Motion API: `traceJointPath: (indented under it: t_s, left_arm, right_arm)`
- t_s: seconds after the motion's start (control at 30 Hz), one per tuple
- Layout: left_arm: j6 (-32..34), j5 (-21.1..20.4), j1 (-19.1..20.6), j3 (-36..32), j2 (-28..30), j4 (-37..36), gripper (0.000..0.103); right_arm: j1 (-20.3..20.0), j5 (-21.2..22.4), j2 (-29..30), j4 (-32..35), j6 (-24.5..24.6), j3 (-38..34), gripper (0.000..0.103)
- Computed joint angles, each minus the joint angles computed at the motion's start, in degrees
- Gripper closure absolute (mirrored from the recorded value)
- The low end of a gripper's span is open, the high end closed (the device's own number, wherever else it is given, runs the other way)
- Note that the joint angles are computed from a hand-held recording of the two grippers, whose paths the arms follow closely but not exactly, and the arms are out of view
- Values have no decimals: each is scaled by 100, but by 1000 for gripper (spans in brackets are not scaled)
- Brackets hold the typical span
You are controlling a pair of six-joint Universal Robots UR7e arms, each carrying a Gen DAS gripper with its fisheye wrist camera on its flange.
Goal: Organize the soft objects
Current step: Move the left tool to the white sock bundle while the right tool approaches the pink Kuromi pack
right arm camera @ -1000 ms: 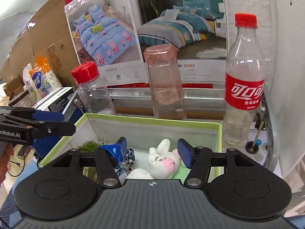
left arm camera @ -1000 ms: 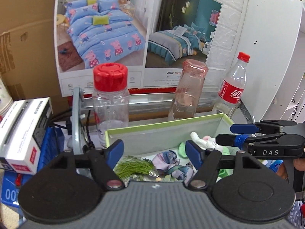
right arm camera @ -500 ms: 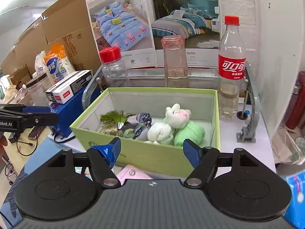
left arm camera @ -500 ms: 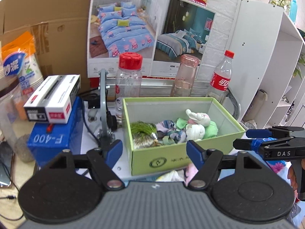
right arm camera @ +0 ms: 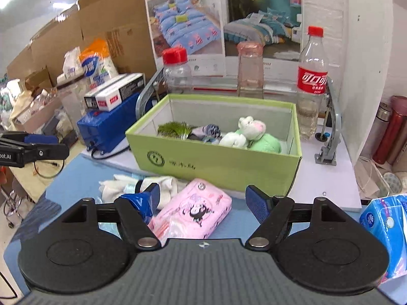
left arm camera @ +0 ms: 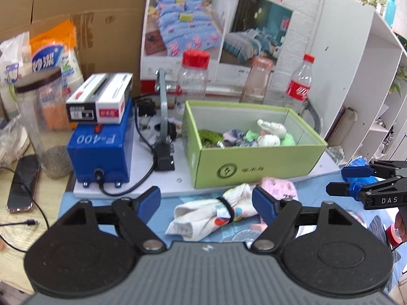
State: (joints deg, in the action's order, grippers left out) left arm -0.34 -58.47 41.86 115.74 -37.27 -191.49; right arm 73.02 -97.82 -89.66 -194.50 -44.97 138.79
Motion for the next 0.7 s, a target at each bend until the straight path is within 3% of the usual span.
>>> traceJointPath:
  t_s: [0.13,0.33,0.43,0.53,0.6,0.63,0.7]
  left_arm:
    - [-191,-209,268,-373,113,642,23]
    - [-374,-311,632,-1425,674,2072,22]
    - [-321,-559,765,-1911,943,2637,22]
    - [-190,-296,756,-2274,1218,2921,21]
    - [-131,-253,793,-2372,1286,2953,15]
    - [-194,-202,813,-2384,1284,2990,4]
    - [-204,12,829,-2242,1253,2748,0]
  right_arm:
    - [-97,-85,220,-14,-101,-102,42]
    - [-379,111,266,145,-30,-240,42]
    - [-552,248,217,280,116,-310,42]
    - [-694,318,193,372,212,-358,42]
    - [-746,296,215,422,265,-410,42]
    - [-759,298,211,469,263,-428,42]
    - [-776,319,203,553,218,-464,42]
